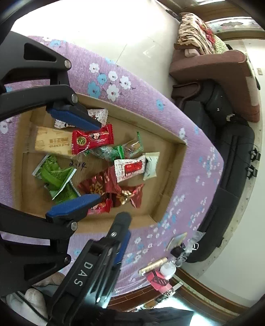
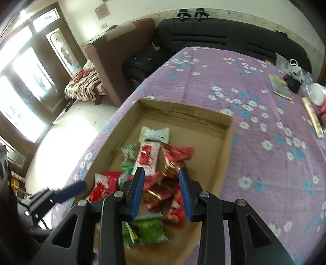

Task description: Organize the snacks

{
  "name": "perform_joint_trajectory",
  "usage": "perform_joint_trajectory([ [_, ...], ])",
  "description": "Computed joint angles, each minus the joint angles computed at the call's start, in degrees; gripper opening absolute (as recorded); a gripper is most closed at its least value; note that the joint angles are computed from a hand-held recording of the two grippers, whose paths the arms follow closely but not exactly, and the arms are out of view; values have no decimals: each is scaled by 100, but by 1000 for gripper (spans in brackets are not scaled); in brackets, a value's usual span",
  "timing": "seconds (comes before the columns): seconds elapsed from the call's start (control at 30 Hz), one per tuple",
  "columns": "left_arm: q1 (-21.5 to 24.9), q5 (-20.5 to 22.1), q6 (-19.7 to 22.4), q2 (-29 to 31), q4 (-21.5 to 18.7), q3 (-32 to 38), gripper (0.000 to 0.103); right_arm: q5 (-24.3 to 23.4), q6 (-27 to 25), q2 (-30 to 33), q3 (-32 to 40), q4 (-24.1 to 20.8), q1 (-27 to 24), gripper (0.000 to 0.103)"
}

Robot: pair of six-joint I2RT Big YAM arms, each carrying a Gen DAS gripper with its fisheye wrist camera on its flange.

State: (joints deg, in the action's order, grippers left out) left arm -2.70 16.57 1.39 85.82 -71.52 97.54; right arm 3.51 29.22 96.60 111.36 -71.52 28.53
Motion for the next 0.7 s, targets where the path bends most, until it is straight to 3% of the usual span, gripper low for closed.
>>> perform_joint_trajectory([
  [0.2, -40, -226, -200, -440, 89, -226, 66, -21, 7, -581, -631, 131, -17, 36],
  [0.33, -221, -602, -508, -877, 256, -490, 66, 10, -94, -970, -1044, 146, 34, 38],
  [0.7, -1330, -1763, -1019, -1967, 751, -1028, 73, 605, -365, -2253, -2097, 79, 152, 46],
])
